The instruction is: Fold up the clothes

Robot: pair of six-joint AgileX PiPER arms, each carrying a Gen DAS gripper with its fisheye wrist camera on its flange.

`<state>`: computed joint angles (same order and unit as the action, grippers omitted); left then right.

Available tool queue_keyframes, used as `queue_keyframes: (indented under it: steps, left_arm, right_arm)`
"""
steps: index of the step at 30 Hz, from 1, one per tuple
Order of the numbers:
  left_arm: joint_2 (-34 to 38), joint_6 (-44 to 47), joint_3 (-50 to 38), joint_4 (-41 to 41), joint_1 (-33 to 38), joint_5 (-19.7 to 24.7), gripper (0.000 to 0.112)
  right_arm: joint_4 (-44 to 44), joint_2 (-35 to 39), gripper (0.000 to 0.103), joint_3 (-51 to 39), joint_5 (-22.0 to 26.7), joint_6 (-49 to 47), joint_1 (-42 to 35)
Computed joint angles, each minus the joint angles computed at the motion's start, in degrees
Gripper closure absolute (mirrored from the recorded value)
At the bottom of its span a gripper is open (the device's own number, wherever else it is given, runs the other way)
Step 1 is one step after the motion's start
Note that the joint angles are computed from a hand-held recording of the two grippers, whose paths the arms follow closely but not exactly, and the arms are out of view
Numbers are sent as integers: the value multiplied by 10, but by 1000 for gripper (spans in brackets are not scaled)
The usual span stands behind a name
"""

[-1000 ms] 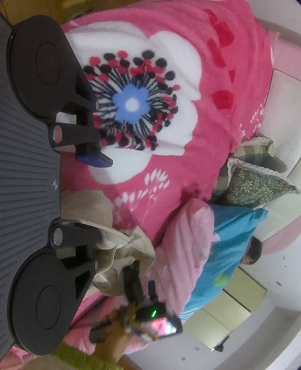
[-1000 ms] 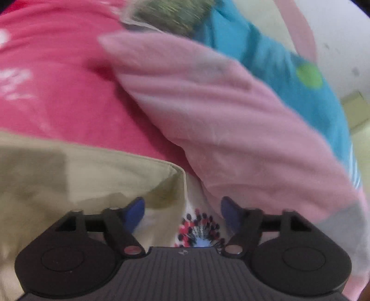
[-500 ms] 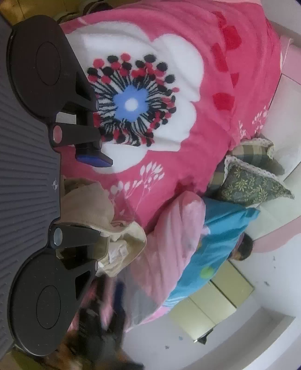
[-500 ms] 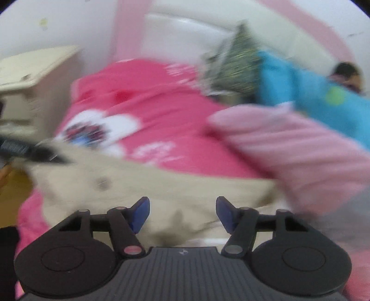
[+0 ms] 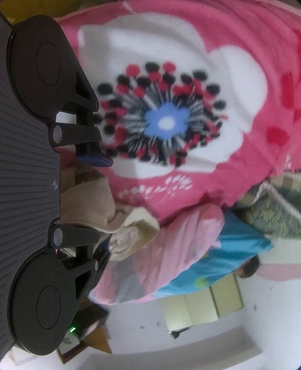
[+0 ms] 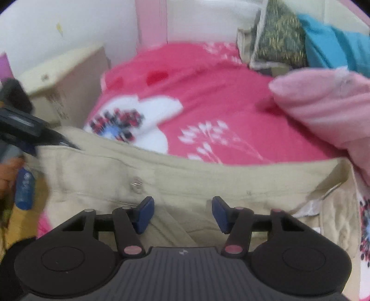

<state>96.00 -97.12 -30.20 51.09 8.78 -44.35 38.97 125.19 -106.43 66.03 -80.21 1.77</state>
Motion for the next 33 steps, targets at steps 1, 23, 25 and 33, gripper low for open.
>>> queue_keyframes:
  steps: [1, 23, 25, 33]
  left_arm:
    - [2, 9, 2, -4, 0, -12, 78]
    - [-220, 386, 109, -325, -147, 125, 60]
    - [-211, 382, 117, -308, -139, 130, 60]
    - [-134, 631, 91, -491, -229, 146, 60]
  right_arm:
    - [8, -10, 45, 17, -5, -14, -3]
    - [152, -114, 45, 248, -186, -104, -30]
    - [159, -103, 45, 215, -130, -80, -51]
    - [71, -51, 44, 156, -71, -33, -30]
